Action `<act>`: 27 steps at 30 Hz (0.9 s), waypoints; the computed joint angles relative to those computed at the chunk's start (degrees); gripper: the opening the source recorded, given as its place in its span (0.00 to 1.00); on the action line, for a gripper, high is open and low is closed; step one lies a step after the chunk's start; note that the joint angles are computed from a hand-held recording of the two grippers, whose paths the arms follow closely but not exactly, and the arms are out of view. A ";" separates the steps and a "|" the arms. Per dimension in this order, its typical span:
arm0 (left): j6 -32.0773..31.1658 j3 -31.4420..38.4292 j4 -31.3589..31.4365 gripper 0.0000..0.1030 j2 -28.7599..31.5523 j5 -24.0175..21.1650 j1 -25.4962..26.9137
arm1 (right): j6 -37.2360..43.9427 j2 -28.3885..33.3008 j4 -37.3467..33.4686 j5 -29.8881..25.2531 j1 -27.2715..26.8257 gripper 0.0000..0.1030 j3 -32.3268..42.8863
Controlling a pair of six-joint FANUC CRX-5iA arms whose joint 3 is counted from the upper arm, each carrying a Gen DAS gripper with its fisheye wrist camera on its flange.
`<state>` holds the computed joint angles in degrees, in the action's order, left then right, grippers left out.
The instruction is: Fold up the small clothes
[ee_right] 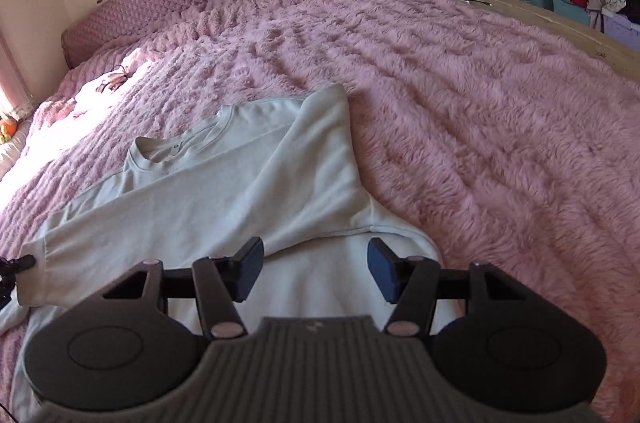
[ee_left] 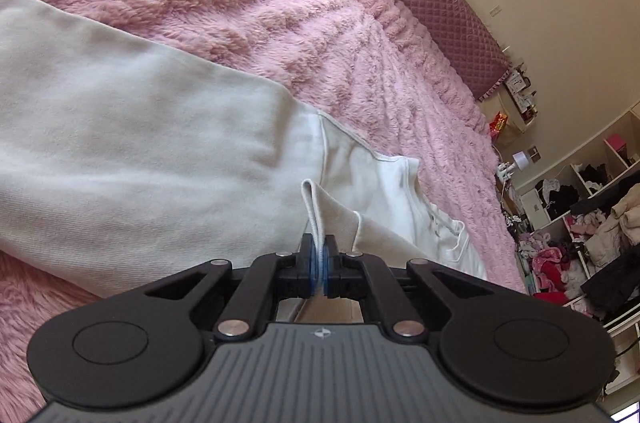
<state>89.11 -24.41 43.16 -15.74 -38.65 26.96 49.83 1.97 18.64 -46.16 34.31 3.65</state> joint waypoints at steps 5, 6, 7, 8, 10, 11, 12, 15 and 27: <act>2.41 -0.03 -2.20 0.03 0.78 0.11 -0.35 | 2.54 2.14 11.24 -0.51 2.06 0.53 -2.16; 1.28 -0.74 0.00 0.03 0.69 0.35 -0.36 | 2.97 2.32 10.99 0.11 1.92 0.53 -2.03; -1.21 -2.15 4.17 0.05 0.57 0.67 -0.34 | 4.04 2.70 9.59 0.98 1.55 0.53 -1.31; -2.17 -2.92 6.50 0.13 0.47 1.19 -0.41 | 4.82 2.97 8.35 1.84 1.23 0.56 -0.73; -4.51 -4.08 11.14 0.33 0.67 2.48 -0.71 | 6.77 3.80 5.36 3.87 0.57 0.66 0.78; -3.76 -3.49 10.47 0.44 1.10 2.71 -0.63 | 8.26 4.55 3.13 4.13 0.30 0.67 2.22; -2.79 -2.51 9.23 0.45 1.72 2.75 -0.59 | 9.35 5.50 1.56 3.55 0.19 0.67 3.84; -1.18 0.79 6.40 0.46 4.28 1.69 -0.56 | 10.15 7.72 0.41 1.58 0.37 0.67 6.82; 5.98 3.44 -8.38 0.03 2.73 6.07 -1.39 | 5.16 8.89 3.61 -0.16 1.28 0.68 6.03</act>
<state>95.09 -20.96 34.78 -13.01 -32.58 25.57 54.99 10.86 22.25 -46.32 35.59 9.68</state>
